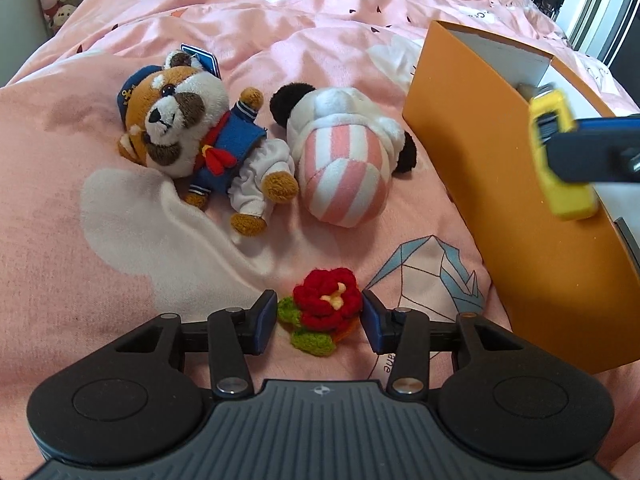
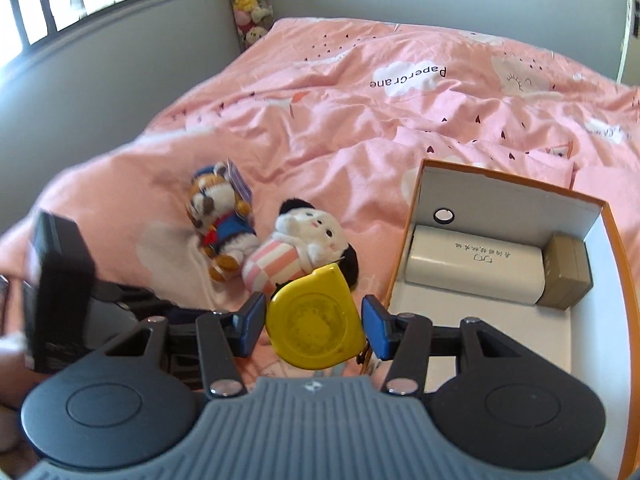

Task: Organize objects
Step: 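Grasp red crocheted flower with left tool while right tool lifts tape measure, then lower red crocheted flower into the box and open the left tool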

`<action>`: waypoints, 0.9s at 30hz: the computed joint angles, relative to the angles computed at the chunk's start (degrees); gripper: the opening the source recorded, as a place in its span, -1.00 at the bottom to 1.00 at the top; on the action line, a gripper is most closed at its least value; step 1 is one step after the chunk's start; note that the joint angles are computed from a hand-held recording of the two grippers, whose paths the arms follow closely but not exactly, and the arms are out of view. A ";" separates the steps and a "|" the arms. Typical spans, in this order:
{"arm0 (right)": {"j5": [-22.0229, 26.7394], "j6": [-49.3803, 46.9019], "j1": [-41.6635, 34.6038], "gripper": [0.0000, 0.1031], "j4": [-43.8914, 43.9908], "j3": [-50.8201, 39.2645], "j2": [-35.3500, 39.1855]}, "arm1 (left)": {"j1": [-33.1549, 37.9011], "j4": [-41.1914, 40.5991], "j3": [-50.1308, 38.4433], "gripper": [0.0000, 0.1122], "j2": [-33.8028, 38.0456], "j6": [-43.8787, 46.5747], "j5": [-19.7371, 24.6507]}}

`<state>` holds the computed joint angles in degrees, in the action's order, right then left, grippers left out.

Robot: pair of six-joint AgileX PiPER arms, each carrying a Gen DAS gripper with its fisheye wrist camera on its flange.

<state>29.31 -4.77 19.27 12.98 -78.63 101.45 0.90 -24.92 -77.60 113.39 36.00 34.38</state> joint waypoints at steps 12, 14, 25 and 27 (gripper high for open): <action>4.24 -4.64 -10.47 0.05 1.19 3.67 -8.02 | 0.91 -6.66 5.13 -0.34 -7.69 3.27 -2.51; 6.95 -6.77 -12.93 0.05 0.25 3.11 -8.21 | 1.40 -9.75 4.79 -0.34 -9.41 4.86 -0.53; 27.49 -34.74 -23.08 0.05 -1.60 -5.64 -1.57 | -5.75 -20.04 -5.82 -0.33 -11.85 12.21 14.80; 30.76 -41.06 -23.24 0.05 -2.06 -8.14 0.37 | -8.42 -19.29 -8.77 -0.33 -10.08 11.53 15.97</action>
